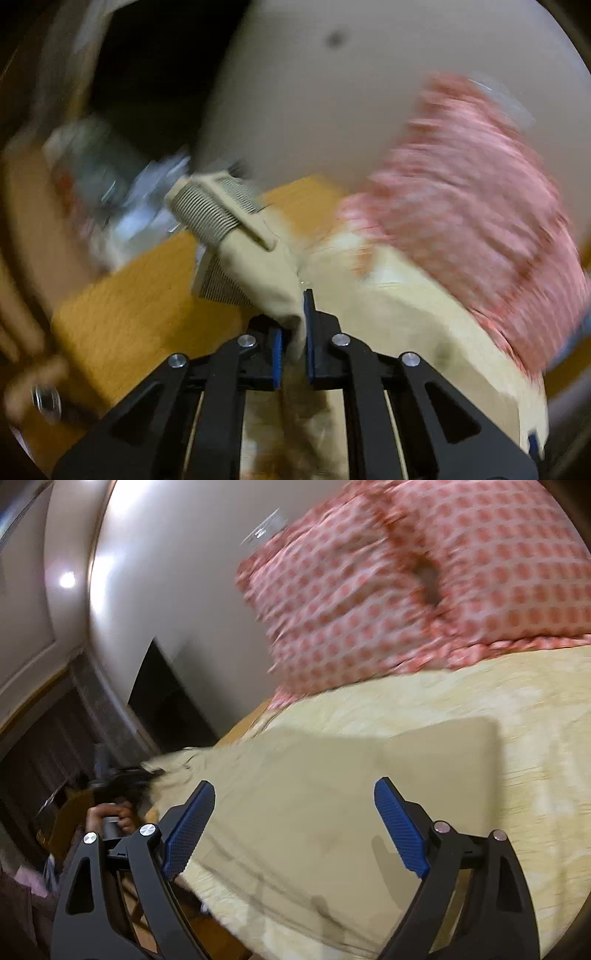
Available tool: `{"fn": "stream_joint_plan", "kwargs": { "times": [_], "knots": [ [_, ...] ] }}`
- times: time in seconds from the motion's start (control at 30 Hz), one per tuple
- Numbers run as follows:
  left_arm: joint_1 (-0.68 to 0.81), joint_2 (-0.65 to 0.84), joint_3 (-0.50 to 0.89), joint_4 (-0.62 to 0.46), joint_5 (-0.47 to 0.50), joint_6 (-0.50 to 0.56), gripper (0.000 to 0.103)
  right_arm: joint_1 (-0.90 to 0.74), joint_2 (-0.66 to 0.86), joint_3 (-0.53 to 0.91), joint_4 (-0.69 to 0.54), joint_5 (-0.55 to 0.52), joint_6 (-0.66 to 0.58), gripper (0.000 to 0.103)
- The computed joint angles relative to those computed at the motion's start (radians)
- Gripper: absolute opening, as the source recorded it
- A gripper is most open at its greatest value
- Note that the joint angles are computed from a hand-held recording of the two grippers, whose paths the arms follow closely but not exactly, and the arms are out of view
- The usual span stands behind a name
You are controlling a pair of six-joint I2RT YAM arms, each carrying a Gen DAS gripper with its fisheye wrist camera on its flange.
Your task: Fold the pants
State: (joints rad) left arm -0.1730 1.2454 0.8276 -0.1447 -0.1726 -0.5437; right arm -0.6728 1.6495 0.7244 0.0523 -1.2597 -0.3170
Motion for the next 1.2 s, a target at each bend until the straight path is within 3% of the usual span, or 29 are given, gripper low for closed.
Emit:
{"fn": "stream_joint_plan", "kwargs": {
  "times": [0.13,0.3,0.47,0.53,0.6,0.67,0.73,0.9,1.03,1.1,1.2],
  "knots": [
    [-0.347,0.104,0.216,-0.013,-0.136,0.206,0.007,-0.111,0.037,0.017,0.094,-0.028,0.119,0.091],
    [-0.656,0.337,0.373,0.042,-0.081,0.393,0.008,-0.224,0.096,0.068,0.122,-0.072,0.216,0.092],
    [-0.778,0.623,0.487,-0.079,0.049,0.423,0.012,-0.242,0.229,0.269,-0.260,-0.079,0.057,0.094],
    [-0.796,0.600,0.424,-0.043,0.029,0.416,0.018,-0.217,0.274,0.345,-0.397,-0.046,-0.020,0.094],
    [-0.758,0.464,0.297,0.024,0.086,0.378,0.026,-0.185,0.306,0.397,-0.473,0.000,-0.057,0.092],
    [-0.690,0.330,0.194,0.082,0.113,0.313,0.052,-0.134,0.347,0.459,-0.541,0.066,-0.082,0.085],
    [-0.580,0.244,0.154,0.092,0.109,0.246,0.061,-0.090,0.363,0.475,-0.537,0.141,-0.072,0.078],
    [-0.271,0.372,0.255,-0.047,0.334,0.169,0.059,0.003,0.354,0.460,-0.426,0.278,-0.012,0.062],
    [-0.188,0.475,0.319,-0.096,0.486,0.185,0.059,0.035,0.344,0.449,-0.389,0.321,-0.025,0.060],
    [-0.197,0.520,0.372,-0.136,0.484,0.223,0.061,0.045,0.335,0.441,-0.396,0.337,-0.066,0.060],
    [-0.203,0.596,0.448,-0.177,0.500,0.239,0.071,0.054,0.331,0.451,-0.432,0.349,-0.118,0.059]
  ]
}}
